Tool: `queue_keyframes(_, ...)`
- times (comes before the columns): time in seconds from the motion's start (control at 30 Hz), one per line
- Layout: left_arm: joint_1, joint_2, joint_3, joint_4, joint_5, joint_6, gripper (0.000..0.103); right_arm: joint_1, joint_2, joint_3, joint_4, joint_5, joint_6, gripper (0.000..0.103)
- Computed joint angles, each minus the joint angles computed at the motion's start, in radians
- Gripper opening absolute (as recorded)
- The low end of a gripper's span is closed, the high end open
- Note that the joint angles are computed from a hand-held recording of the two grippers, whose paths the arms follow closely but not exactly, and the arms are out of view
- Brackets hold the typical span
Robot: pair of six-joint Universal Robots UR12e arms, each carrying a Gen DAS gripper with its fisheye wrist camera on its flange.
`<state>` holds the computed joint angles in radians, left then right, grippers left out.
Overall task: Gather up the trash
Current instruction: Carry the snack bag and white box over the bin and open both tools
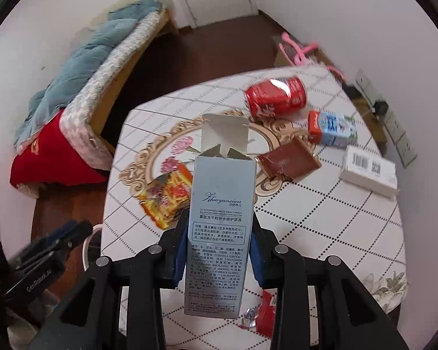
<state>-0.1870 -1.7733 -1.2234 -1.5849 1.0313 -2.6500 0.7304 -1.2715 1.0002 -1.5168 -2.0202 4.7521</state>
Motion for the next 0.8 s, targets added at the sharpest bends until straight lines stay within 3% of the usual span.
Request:
queue_keyframes(0.1,-0.010,-0.053,0.036,-0.101,-0.034,-0.047,0.047,-0.038,-0.027,0.069,-0.034,0.042,0.013,0.038)
queue_keyframes(0.3,-0.063,-0.103,0.050,-0.117,0.018,-0.142,0.046,-0.091,-0.052,0.141,-0.076,0.093,0.009,0.038)
queue_keyframes(0.4,-0.100,-0.082,0.012,0.015,0.096,-0.182,0.044,-0.106,-0.056,0.159,-0.087,0.107,-0.002,0.038)
queue_keyframes(0.5,-0.137,-0.062,-0.017,0.093,0.189,-0.167,0.003,-0.112,-0.057,0.165,-0.087,0.113,-0.006,0.038)
queue_keyframes(0.63,-0.156,-0.008,-0.095,0.256,0.256,-0.107,0.000,-0.108,-0.050,0.153,-0.062,0.107,-0.021,0.038)
queue_keyframes(0.8,-0.120,0.048,-0.139,0.363,0.253,-0.075,0.000,-0.084,-0.037,0.116,-0.030,0.073,-0.032,0.038)
